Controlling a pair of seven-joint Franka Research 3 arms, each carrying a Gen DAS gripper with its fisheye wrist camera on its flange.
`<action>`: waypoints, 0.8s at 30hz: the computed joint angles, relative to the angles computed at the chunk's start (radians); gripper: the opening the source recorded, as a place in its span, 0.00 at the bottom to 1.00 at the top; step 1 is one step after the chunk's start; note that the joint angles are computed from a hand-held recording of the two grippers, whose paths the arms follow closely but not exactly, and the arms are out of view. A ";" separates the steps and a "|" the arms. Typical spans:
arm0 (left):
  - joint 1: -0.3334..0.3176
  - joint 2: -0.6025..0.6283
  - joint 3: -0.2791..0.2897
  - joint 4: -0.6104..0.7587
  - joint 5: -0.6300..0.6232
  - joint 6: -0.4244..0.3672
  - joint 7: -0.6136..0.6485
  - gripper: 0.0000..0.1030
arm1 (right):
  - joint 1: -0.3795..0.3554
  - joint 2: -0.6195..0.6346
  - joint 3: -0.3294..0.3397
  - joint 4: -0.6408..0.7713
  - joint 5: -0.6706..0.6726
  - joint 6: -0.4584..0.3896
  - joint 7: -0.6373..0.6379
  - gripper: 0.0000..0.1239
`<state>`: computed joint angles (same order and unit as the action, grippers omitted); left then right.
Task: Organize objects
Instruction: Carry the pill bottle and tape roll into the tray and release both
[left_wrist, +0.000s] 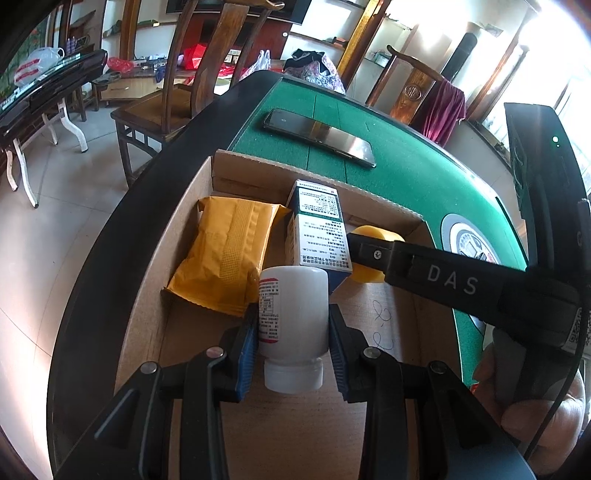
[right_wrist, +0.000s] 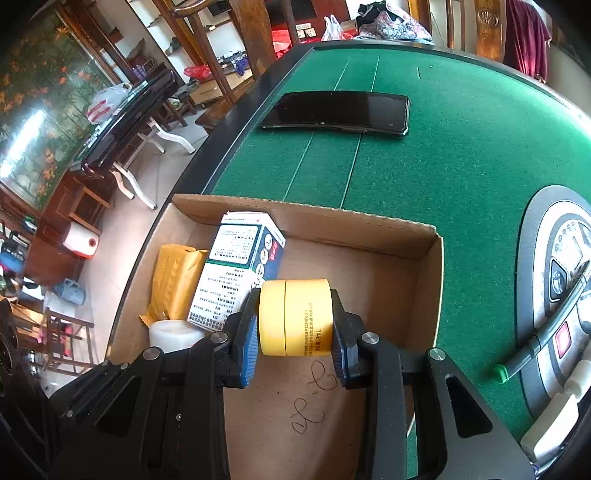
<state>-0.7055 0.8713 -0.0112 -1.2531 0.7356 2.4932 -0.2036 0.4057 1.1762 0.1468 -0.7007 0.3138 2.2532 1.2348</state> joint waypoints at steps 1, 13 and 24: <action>-0.003 -0.003 0.006 -0.006 0.008 0.010 -0.010 0.34 | -0.001 -0.002 0.002 -0.004 0.003 0.003 -0.002 0.26; -0.020 -0.042 0.019 -0.051 0.067 0.035 -0.095 0.39 | -0.041 -0.043 0.038 -0.053 0.062 0.006 -0.075 0.28; -0.064 -0.059 0.007 -0.033 0.116 0.010 -0.113 0.42 | -0.227 -0.307 0.128 -0.484 0.296 0.088 -0.307 0.28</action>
<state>-0.7692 0.8119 -0.0038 -1.2859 0.8521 2.5036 -0.3163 0.1787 0.8695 0.2747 -1.1849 0.6098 2.3417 0.9273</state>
